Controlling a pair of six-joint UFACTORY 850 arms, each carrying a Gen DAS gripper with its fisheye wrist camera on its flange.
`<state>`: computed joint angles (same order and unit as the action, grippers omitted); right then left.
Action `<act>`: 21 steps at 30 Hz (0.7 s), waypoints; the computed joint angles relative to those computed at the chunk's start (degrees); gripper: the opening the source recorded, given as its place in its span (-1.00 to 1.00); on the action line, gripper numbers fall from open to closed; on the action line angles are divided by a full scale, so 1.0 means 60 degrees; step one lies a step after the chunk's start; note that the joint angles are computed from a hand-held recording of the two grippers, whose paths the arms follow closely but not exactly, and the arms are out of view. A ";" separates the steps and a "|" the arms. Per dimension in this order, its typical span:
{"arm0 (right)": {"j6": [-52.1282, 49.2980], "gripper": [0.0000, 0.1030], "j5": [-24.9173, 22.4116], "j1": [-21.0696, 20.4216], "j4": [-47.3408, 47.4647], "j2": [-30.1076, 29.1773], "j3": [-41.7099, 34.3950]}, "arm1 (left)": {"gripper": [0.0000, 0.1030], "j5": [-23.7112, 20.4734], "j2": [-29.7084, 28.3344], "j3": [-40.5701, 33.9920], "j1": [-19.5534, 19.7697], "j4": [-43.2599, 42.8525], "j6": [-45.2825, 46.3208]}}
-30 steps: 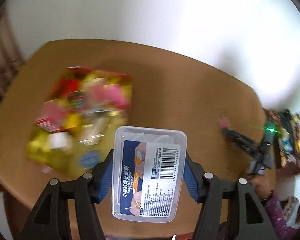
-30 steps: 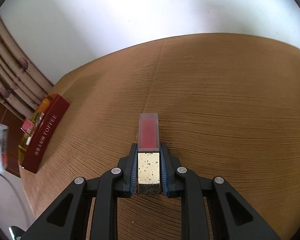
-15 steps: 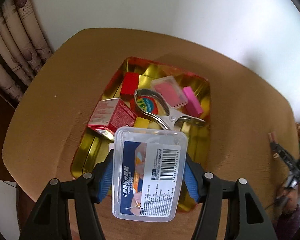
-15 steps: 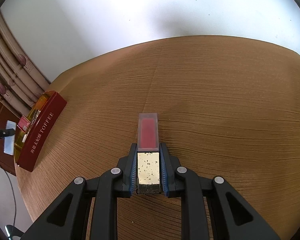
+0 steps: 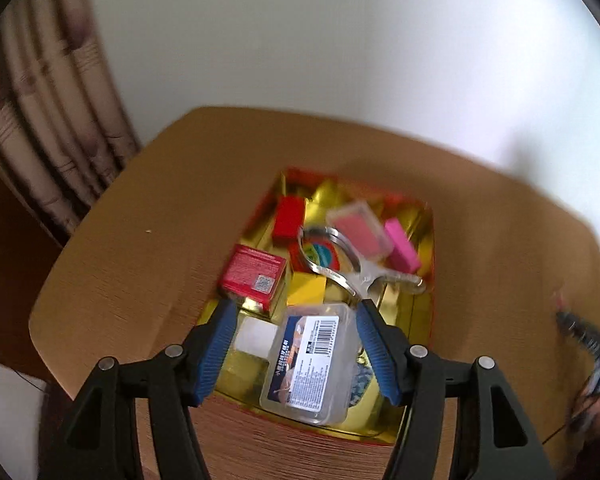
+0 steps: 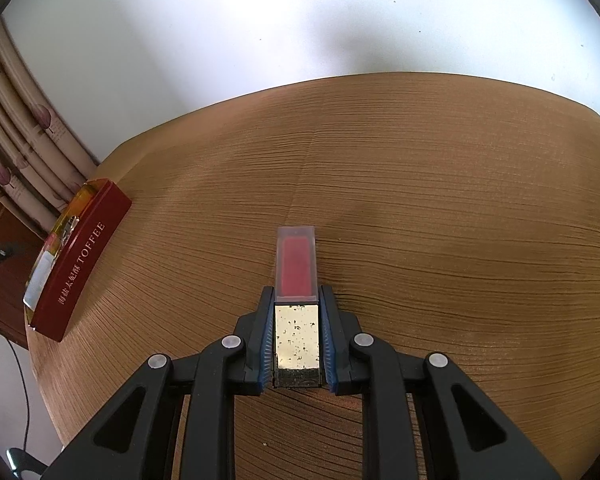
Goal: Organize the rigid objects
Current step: 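Lower the clear plastic box into the tin and open the left tool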
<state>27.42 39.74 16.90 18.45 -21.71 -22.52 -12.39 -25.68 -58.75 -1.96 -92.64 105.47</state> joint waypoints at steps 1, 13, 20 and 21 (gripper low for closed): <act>0.0023 -0.64 -0.0012 -0.0007 -0.0014 -0.0003 -0.0006 | 0.23 -0.0630 0.0194 0.0208 0.0250 -0.0151 0.0000; -0.0206 -0.64 -0.0876 0.0207 0.0659 0.0194 -0.0206 | 0.24 -0.1993 0.2095 0.3664 0.1260 -0.4760 0.5312; 0.0482 -0.63 -0.1150 0.0828 0.0585 0.0869 -0.0253 | 0.24 -0.2288 0.2046 0.4143 0.1689 -0.5646 0.6700; 0.0416 -0.63 -0.1233 0.1082 0.0603 0.1048 -0.0441 | 0.24 -0.2377 0.2029 0.4152 0.1777 -0.5522 0.6598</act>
<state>29.92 32.34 23.39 22.07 -15.42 -25.16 -26.65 -13.51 -33.84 8.71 -125.77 145.05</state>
